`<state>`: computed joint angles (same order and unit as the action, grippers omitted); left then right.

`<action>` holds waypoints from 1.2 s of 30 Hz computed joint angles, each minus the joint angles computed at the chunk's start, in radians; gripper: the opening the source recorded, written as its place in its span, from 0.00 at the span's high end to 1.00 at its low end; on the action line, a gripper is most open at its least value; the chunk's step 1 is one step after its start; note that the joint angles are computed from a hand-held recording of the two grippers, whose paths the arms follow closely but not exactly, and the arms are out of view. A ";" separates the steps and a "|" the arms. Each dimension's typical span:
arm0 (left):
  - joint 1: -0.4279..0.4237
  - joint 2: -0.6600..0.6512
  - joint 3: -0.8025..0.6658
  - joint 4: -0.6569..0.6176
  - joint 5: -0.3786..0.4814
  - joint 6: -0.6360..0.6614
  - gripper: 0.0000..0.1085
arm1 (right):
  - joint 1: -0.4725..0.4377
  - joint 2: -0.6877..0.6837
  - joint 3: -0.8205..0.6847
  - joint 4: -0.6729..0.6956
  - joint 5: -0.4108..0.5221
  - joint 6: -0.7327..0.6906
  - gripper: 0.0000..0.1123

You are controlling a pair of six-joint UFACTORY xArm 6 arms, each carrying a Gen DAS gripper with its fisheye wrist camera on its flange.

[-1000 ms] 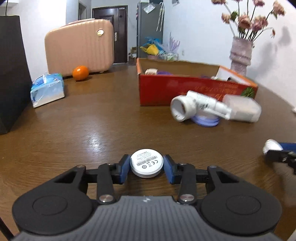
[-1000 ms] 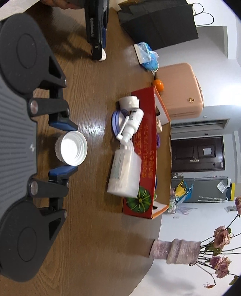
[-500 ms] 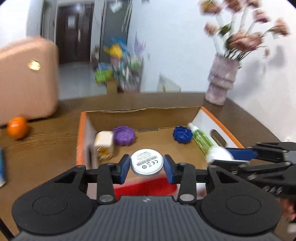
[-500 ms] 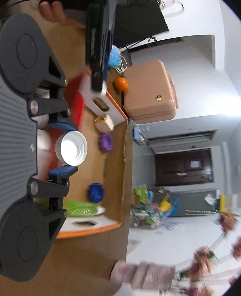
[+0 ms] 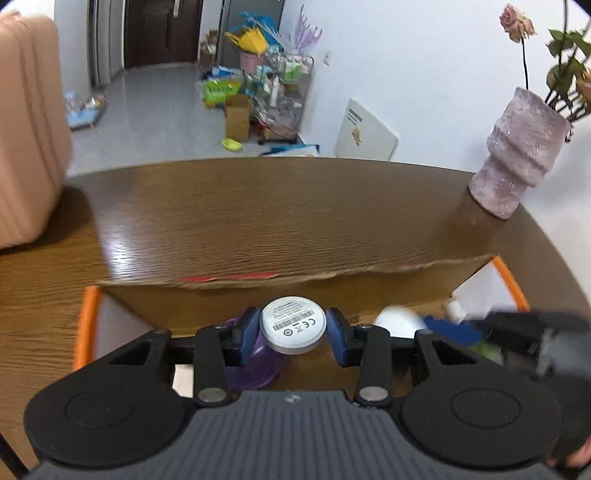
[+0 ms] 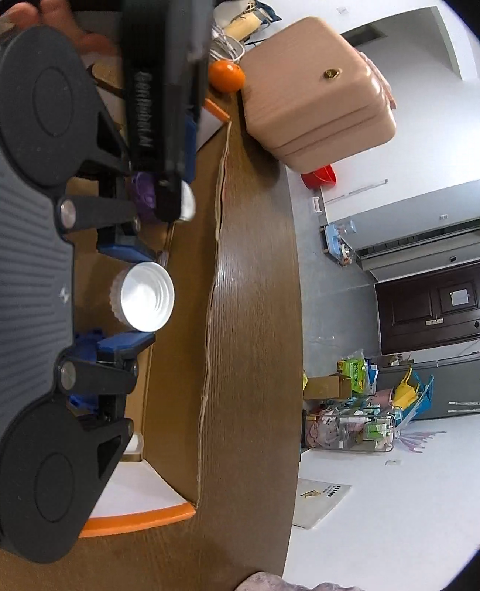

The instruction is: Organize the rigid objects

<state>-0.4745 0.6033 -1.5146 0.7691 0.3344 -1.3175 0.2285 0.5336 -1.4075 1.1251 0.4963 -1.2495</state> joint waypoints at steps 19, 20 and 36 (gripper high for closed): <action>-0.164 -0.489 0.435 0.403 0.293 -0.330 0.27 | -0.059 -0.390 0.362 0.133 -0.109 -0.243 0.30; -0.197 -0.540 0.486 0.427 0.336 -0.361 0.24 | -0.069 -0.435 0.403 0.165 -0.109 -0.283 0.29; -1.049 -0.556 0.655 0.381 1.252 -0.923 0.05 | -0.338 -1.329 1.287 0.797 0.121 -0.954 0.15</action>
<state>-1.5237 0.0477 -0.8598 1.1500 1.5863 -2.2409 -0.1092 -0.7953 -0.1202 1.9219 0.6168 -2.2038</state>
